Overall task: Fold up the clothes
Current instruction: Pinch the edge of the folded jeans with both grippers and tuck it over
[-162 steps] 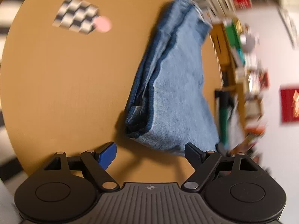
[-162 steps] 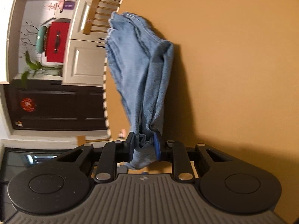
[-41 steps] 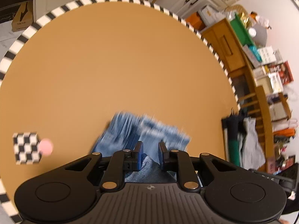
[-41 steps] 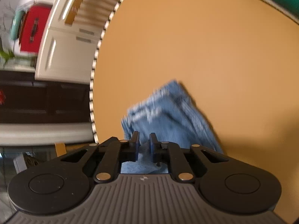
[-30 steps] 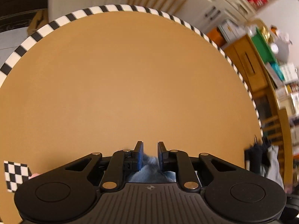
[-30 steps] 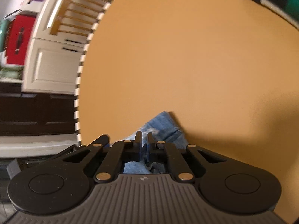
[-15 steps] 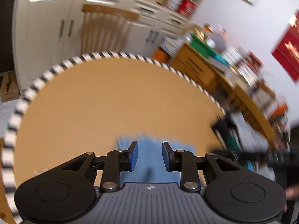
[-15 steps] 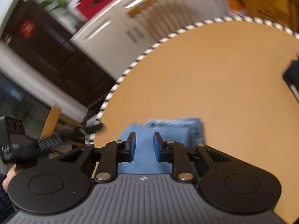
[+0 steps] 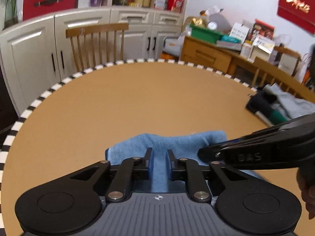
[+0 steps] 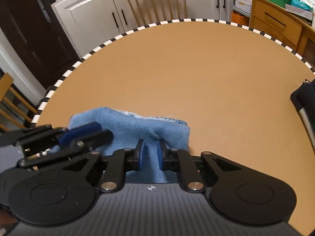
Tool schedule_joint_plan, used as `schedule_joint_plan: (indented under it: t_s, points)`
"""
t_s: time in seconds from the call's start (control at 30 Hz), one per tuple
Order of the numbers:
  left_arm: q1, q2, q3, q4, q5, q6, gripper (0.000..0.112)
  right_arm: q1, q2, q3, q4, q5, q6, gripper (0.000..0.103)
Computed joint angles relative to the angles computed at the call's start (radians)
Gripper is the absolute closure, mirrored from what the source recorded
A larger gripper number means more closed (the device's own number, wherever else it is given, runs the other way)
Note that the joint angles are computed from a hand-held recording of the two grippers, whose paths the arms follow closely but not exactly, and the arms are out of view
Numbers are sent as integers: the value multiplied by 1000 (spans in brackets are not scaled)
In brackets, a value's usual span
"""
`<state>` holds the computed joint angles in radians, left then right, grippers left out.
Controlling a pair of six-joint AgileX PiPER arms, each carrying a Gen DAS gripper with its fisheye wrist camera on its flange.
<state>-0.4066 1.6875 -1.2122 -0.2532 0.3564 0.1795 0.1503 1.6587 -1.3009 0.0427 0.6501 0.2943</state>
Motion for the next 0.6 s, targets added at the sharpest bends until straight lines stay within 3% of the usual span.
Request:
schedule_joint_plan:
  t_s: [0.03,0.13,0.23,0.33,0.43,0.57,0.6]
  points:
    - [5,14,2,-14,-22,18,100,-3,-2,26,-12,-44,-8,101]
    - [25,47,-27,-89,-11,91,101,-41,-21,97,59,-131,-64,103]
    - [124,71,-117,-282,157,163,103,-99,-19,63,200,-72,-184,103]
    - [205,101,-189,-421,254,174,101,-190,-66,84,412,-44,-268,97]
    - [207,166,-268,-337,313,116,104,-182,-61,80,355,-69,-245,96]
    - [161,170,-247,-231,239,98,107,-159,-18,84,302,-83,-227,98]
    - [161,175,-265,-216,258,85,108,-161,-18,68,294,-58,-221,97]
